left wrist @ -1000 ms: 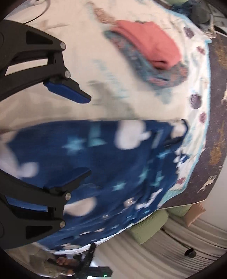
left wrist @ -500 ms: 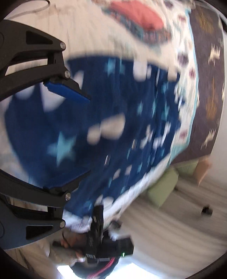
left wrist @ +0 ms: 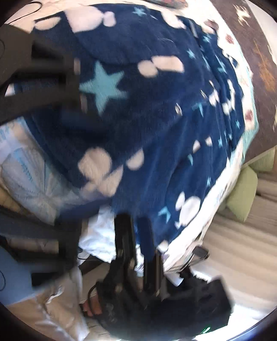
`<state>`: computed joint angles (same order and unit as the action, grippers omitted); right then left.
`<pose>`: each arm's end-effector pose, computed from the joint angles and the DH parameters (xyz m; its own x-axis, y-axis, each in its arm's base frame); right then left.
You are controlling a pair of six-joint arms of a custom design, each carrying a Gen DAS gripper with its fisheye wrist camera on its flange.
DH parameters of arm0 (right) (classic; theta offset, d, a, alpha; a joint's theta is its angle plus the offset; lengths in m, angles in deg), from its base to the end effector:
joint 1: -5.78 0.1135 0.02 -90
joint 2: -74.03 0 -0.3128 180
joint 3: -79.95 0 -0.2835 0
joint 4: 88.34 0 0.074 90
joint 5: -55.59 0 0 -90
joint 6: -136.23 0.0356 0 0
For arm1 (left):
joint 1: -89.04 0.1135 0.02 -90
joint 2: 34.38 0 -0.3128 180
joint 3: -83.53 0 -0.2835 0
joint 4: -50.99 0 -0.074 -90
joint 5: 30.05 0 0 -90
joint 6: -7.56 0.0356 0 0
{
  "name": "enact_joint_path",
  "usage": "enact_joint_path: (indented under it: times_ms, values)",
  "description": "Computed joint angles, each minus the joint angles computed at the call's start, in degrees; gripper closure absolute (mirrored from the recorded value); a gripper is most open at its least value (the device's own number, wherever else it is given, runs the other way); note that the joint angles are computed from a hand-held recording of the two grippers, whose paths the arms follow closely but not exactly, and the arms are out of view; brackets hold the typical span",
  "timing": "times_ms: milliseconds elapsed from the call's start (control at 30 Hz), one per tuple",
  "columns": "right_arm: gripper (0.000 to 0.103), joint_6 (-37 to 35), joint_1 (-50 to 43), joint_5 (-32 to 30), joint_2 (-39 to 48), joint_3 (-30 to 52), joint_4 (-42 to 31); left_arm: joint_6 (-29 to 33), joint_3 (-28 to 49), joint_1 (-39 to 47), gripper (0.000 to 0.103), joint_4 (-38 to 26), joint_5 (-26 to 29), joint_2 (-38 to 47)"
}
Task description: Fold small clothes
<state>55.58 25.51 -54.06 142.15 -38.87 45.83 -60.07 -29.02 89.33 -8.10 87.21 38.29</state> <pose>0.2312 0.0956 0.2839 -0.8223 -0.1324 -0.5535 -0.3809 0.8506 0.3625 0.2550 -0.0150 0.2911 -0.7595 0.3345 -0.5580 0.5224 0.8247 -0.2167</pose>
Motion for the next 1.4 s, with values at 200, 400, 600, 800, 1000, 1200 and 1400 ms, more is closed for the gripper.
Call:
enact_joint_path:
  times_ms: [200, 400, 600, 800, 1000, 1200, 1400]
  values:
    - [0.049, -1.5, 3.7, 2.1, -2.7, -0.5, 0.2, -0.7, 5.6, 11.9, 0.091, -5.1, 10.2, 3.6]
    - [0.047, -2.7, 9.3, 1.6, 1.5, 1.1, 3.4, 2.1, 8.5, 15.8, 0.091, -8.2, 15.2, 3.3]
    - [0.047, -6.0, 13.7, 7.7, 3.1, 2.3, 0.3, 5.5, 5.1, 12.4, 0.064, -8.3, 11.1, 2.1]
    - [0.047, -3.5, 6.7, 2.8, -0.9, -0.8, -1.0, 6.4, 0.6, 6.6, 0.037, -6.0, 9.8, -0.2]
    - [0.047, -2.5, 6.0, 4.5, -3.6, -1.9, -1.1, 1.4, 2.6, 6.8, 0.084, -3.3, 8.4, 3.7]
    - [0.047, -6.0, 15.9, 20.3, -2.9, -1.3, 3.2, 5.7, 7.2, 15.0, 0.084, -7.6, 14.7, 2.9]
    - [0.047, -14.7, 23.5, 29.9, 6.5, 1.0, 6.3, 6.1, 8.5, 15.0, 0.084, -8.8, 16.4, 2.5]
